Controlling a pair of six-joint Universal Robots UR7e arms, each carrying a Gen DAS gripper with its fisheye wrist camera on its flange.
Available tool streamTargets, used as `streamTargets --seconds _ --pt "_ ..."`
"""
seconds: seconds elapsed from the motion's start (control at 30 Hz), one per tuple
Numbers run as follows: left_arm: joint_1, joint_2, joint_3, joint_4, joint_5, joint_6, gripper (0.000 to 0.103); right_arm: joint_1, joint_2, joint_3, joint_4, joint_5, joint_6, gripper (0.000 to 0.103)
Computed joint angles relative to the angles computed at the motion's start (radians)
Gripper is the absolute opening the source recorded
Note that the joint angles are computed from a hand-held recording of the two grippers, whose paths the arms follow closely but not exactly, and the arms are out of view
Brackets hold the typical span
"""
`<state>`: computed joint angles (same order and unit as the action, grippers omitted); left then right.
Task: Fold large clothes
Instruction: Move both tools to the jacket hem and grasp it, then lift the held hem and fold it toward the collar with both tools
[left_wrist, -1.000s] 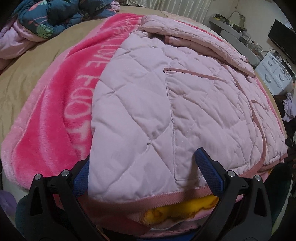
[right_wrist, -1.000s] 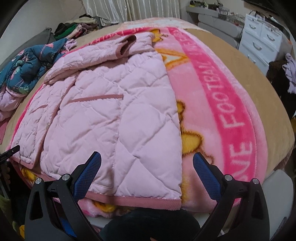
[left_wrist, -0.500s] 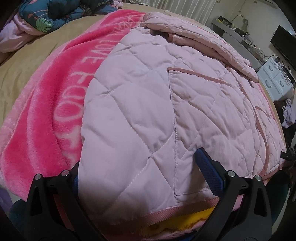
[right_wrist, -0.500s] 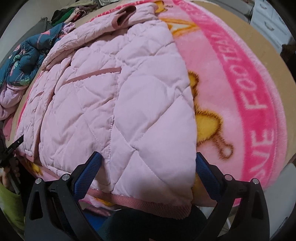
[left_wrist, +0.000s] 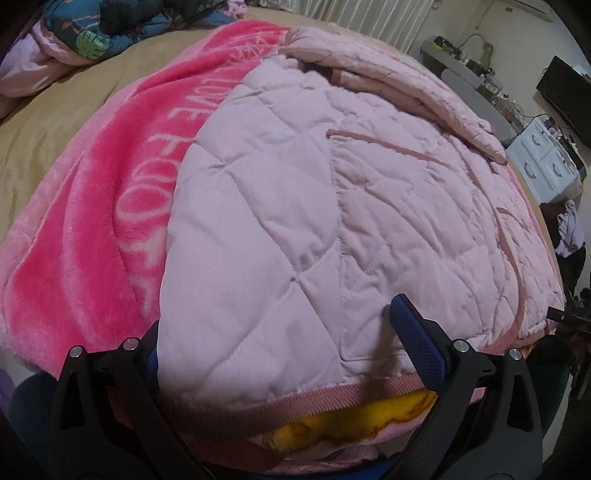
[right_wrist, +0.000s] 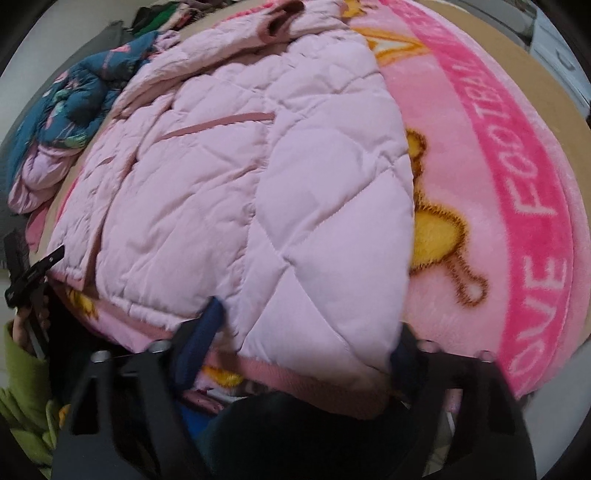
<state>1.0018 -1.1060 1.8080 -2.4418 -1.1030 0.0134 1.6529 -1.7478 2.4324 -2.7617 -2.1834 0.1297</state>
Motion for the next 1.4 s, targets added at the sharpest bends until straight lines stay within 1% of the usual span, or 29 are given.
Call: streamTargets --seconds 0.03,0.07,0.1,0.13,0.17,0.2,0.27,0.33,0.37,0.4,0.43,0.5,0.53,0.57,0.6,0.7,0.83,1.03,1.1,1.4 --pt "-0.002 -0.002 0.006 -0.010 0.004 0.004 0.084 0.006 -0.002 0.006 -0.021 -0.003 -0.009 0.046" --pt "-0.005 -0.006 0.013 -0.019 0.006 0.008 0.075 0.017 -0.007 0.018 -0.063 -0.004 -0.028 0.038" --pt "-0.009 -0.012 0.021 -0.031 0.009 0.012 0.064 0.028 -0.013 0.028 -0.100 -0.001 -0.044 0.034" --pt "-0.011 -0.013 0.023 -0.038 0.012 0.013 0.058 0.038 -0.015 0.033 -0.124 -0.001 -0.053 0.029" --pt "-0.012 -0.019 0.028 -0.050 0.009 0.014 0.047 0.050 -0.013 0.037 -0.160 -0.004 -0.067 0.025" --pt "-0.012 -0.022 0.029 -0.055 0.004 0.013 0.037 0.062 -0.009 0.041 -0.209 -0.002 -0.091 0.024" --pt "-0.013 -0.031 0.030 -0.056 0.006 0.012 0.027 0.081 -0.004 0.043 -0.279 0.004 -0.115 0.021" --pt "-0.009 -0.036 0.026 -0.042 -0.008 0.001 0.027 0.102 0.008 0.039 -0.354 0.013 -0.135 0.020" --pt "-0.007 -0.038 0.023 -0.030 -0.013 -0.007 0.029 0.106 0.014 0.034 -0.385 0.023 -0.148 0.020" --pt "-0.005 -0.038 0.020 -0.017 -0.014 -0.015 0.035 0.107 0.012 0.032 -0.419 0.040 -0.162 0.019" --pt "-0.003 -0.037 0.020 -0.007 -0.016 -0.018 0.037 0.107 0.016 0.026 -0.439 0.052 -0.168 0.019" --pt "-0.005 -0.034 0.022 0.002 -0.014 -0.009 0.038 0.096 0.006 0.016 -0.462 0.089 -0.173 0.019" --pt "-0.010 -0.032 0.026 -0.003 -0.008 0.007 0.035 0.090 -0.001 0.010 -0.460 0.104 -0.170 0.019" --pt "-0.015 -0.031 0.032 -0.021 -0.001 0.024 0.023 0.087 0.001 0.004 -0.457 0.108 -0.165 0.019" --pt "-0.020 -0.032 0.036 -0.039 0.001 0.035 0.017 0.087 0.003 0.002 -0.449 0.109 -0.159 0.019" --pt "-0.028 -0.038 0.034 -0.071 -0.022 0.058 0.009 0.078 0.001 -0.001 -0.427 0.102 -0.139 0.019" --pt "-0.051 -0.045 0.016 -0.122 -0.047 0.095 0.008 0.065 -0.008 0.023 -0.475 0.119 -0.130 0.019" --pt "-0.093 -0.025 -0.038 -0.192 -0.060 0.152 0.008 0.089 0.031 0.020 -0.592 0.104 -0.171 0.018" --pt "-0.102 -0.016 -0.055 -0.199 -0.063 0.156 0.008 0.099 0.046 0.011 -0.621 0.091 -0.183 0.018" --pt "-0.118 0.028 -0.115 -0.222 -0.065 0.163 0.008 0.115 0.090 -0.038 -0.707 0.101 -0.214 0.018"
